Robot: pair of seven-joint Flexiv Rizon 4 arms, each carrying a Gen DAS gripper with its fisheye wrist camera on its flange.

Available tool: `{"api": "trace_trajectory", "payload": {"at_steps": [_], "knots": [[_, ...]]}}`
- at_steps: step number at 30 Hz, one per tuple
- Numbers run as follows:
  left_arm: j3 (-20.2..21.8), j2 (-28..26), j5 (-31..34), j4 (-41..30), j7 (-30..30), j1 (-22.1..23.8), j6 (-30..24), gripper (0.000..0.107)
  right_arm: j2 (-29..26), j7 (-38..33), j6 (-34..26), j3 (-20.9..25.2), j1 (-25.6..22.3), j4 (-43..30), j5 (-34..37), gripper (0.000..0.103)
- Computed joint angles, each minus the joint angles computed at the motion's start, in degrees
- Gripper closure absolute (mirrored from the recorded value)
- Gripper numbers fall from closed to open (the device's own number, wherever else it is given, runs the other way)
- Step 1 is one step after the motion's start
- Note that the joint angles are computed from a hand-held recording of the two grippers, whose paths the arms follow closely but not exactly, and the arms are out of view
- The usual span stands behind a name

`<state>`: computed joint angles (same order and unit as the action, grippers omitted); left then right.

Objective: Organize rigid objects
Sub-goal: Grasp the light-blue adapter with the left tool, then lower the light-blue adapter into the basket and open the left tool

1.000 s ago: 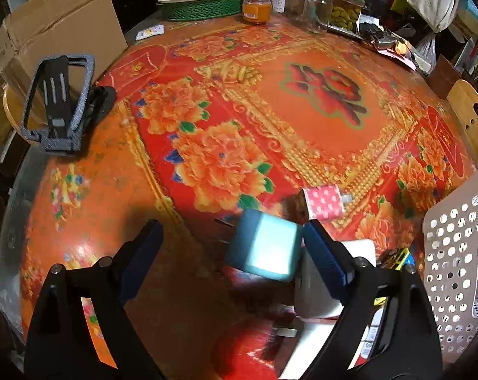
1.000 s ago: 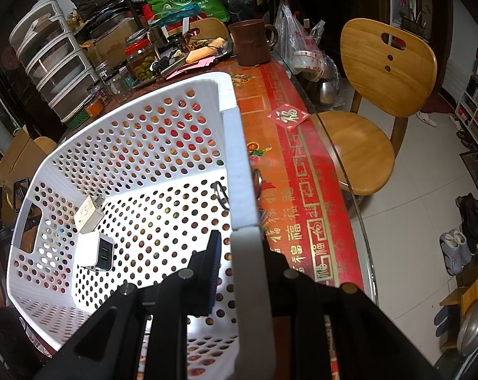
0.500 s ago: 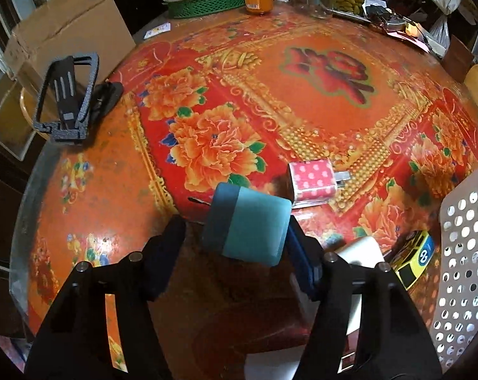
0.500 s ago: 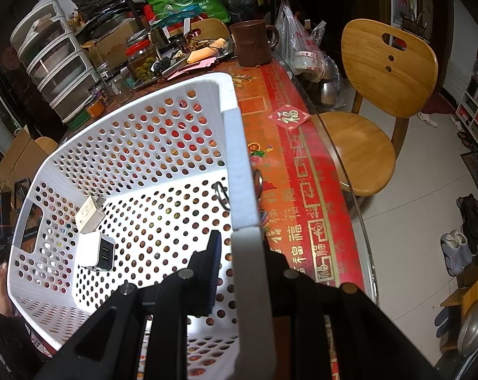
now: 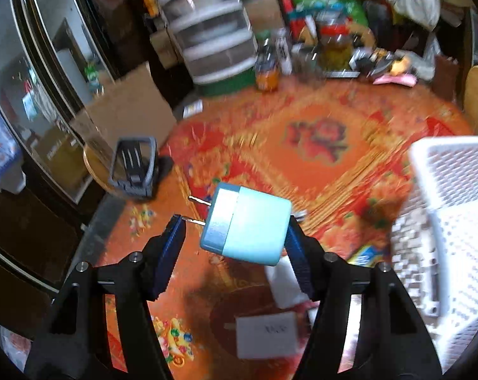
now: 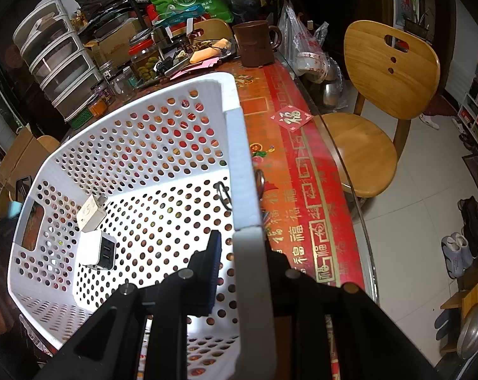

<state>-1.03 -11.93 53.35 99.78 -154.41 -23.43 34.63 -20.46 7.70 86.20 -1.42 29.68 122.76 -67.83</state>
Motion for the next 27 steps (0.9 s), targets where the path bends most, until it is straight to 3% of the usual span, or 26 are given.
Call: {"api": "trace_trajectory", "payload": {"at_steps": [5, 11, 20, 27], "knots": [[-2.9, 1.0, 2.5, -3.4, -0.5, -4.0, -4.6, 0.046, 0.0, 0.0, -0.1, 0.1, 0.0, 0.1, 0.2, 0.081], [-5.2, -2.9, 2.4, -10.0, 1.8, -8.6, -7.6, 0.046, 0.0, -0.1, -0.1, 0.1, 0.0, 0.0, 0.2, 0.081], [-3.4, -12.3, 0.3, -20.6, 6.9, -16.5, -11.7, 0.046, 0.1, -0.6, 0.0, 0.2, -0.1, 0.1, 0.7, 0.081], [-0.4, -18.0, -3.4, -25.7, 10.7, -19.7, -12.6, 0.046, 0.1, -0.6, 0.1, -0.1, 0.1, 0.2, 0.7, 0.081]]}}
